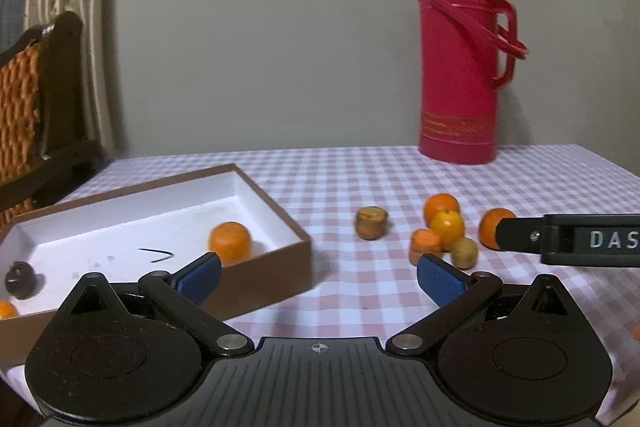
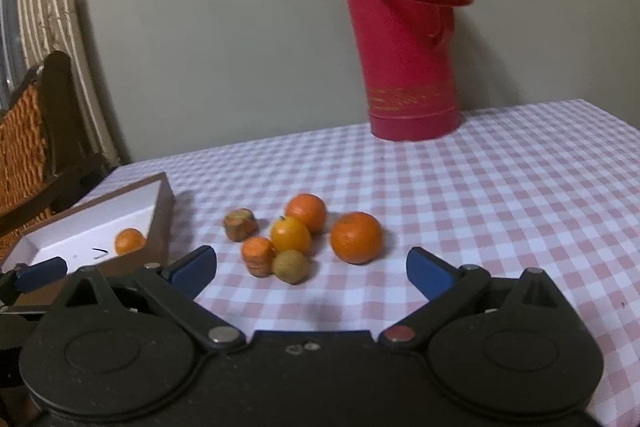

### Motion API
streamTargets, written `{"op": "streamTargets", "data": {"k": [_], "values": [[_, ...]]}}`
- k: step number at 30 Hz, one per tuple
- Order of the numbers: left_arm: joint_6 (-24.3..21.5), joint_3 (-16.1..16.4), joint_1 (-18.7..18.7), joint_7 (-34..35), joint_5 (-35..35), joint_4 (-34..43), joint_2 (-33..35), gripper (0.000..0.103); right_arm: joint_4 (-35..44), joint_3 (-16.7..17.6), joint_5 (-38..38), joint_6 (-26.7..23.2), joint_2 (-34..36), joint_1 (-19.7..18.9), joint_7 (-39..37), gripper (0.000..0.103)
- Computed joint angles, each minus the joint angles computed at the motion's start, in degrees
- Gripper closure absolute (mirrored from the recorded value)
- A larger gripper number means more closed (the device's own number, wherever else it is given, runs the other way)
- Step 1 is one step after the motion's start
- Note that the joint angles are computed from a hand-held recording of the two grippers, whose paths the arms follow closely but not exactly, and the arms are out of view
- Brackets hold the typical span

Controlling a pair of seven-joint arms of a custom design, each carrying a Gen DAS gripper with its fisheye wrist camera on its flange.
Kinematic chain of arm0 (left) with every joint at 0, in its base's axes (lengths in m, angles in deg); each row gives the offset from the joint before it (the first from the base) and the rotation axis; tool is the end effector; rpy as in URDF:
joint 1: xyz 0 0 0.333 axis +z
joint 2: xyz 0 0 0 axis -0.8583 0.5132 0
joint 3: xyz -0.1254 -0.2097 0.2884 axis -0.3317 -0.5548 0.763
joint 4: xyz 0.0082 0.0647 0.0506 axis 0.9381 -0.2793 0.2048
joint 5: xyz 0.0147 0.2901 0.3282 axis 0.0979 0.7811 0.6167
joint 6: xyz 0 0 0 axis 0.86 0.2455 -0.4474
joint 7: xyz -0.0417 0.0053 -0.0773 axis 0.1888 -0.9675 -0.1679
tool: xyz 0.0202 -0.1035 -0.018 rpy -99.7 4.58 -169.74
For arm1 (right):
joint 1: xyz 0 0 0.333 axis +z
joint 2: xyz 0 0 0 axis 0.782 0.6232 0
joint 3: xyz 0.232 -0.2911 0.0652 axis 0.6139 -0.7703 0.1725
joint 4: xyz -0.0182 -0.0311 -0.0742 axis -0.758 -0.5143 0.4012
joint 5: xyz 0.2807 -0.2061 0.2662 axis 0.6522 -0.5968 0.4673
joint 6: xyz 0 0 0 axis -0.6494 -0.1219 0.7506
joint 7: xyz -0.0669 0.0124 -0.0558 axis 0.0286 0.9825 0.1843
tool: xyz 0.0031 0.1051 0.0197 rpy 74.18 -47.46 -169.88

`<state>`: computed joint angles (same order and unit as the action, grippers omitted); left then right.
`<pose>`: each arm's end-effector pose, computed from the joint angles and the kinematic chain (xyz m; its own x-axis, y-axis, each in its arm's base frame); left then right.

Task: Organize fruits
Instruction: 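Move both open tools away from the box back toward the fruit pile, then grasp an orange carrot piece with the left tool while the right tool grasps an orange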

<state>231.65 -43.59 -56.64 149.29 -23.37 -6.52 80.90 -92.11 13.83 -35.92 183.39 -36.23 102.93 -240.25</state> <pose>0.7424 -0.2715 0.3790 -0.5789 -0.8121 -0.0735 -0.2817 0.2837 -0.9166 0.6386 0.5687 0.3713 -0.4858 -0.8493 -0.2068 -0.2880 0.3789 -0.8795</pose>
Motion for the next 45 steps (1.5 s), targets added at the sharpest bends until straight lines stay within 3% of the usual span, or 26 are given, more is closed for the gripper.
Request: {"op": "streamTargets", "data": {"k": [11,16,18,27,30,35,37,45], "values": [[-2.59,-2.77,0.4,1.86,0.46,0.84,1.31,0.0,-2.54,0.65,1.06,-0.66,-1.48,-0.45,1.76,0.011],[-3.04,-2.37,-0.71,3.11,-1.22,1.27,1.51,0.001,-3.08,0.75,0.35,-0.57,-1.76,-0.62,2.61,0.018],[-3.86,-3.75,0.12,3.56,-0.87,1.74,2.06,0.009,-3.31,0.8,0.12,-0.27,-1.92,-0.77,3.18,0.02],[-6.12,-4.84,-0.34,6.92,-3.62,3.61,3.45,0.016,-3.49,1.05,-0.18,0.47,-2.02,-1.48,3.84,0.028],[-7.9,-6.74,0.65,8.59,-3.7,4.24,4.2,0.029,-3.32,1.09,0.03,0.82,-1.87,-1.77,3.48,0.035],[-9.66,-8.7,1.09,11.64,-6.32,5.43,5.31,0.029,-3.03,0.94,0.66,1.13,-1.57,-2.09,2.87,0.045],[-10.28,-9.49,1.23,12.87,-7.22,6.08,5.86,0.03,-3.03,1.05,1.14,1.91,-1.59,-2.58,2.38,0.055],[-13.42,-11.36,0.85,17.98,-11.99,8.81,7.56,0.038,-1.88,0.4,2.83,2.88,-0.82,-3.39,2.66,0.055]]}}
